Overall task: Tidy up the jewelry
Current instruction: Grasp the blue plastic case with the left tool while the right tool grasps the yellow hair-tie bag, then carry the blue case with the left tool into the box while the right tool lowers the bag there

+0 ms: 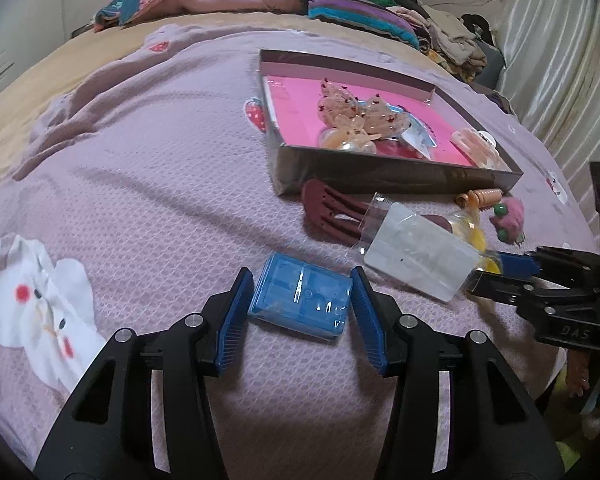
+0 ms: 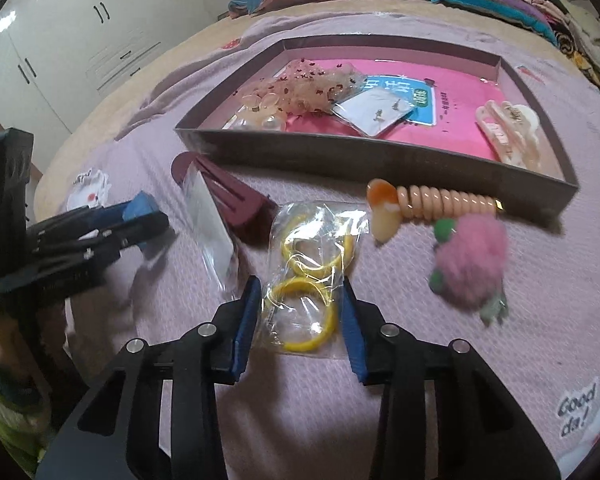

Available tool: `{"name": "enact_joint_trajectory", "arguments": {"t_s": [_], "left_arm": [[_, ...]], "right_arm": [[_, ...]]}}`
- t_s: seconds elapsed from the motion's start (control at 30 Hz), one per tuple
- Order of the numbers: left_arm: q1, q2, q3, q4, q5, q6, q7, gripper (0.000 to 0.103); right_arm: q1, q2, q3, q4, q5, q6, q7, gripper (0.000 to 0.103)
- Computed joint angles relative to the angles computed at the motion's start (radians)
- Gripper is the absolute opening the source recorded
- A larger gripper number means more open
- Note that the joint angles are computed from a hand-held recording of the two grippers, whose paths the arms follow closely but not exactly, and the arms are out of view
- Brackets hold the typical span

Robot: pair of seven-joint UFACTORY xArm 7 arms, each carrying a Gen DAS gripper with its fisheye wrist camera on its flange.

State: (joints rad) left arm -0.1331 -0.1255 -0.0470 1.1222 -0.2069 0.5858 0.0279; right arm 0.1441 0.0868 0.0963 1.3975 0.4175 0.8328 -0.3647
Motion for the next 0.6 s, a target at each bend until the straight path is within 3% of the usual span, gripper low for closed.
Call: {"name": "enact_joint_trajectory", "arguments": {"t_s": [0.6], "left_arm": [[-0.017,-0.092,-0.010,-0.024,0.043,0.024,-0.052,0.041]], "right_arm": [[-0.017,-0.205,-0.074,-0.149,0.143,-0.038,-0.106,0.036]]}}
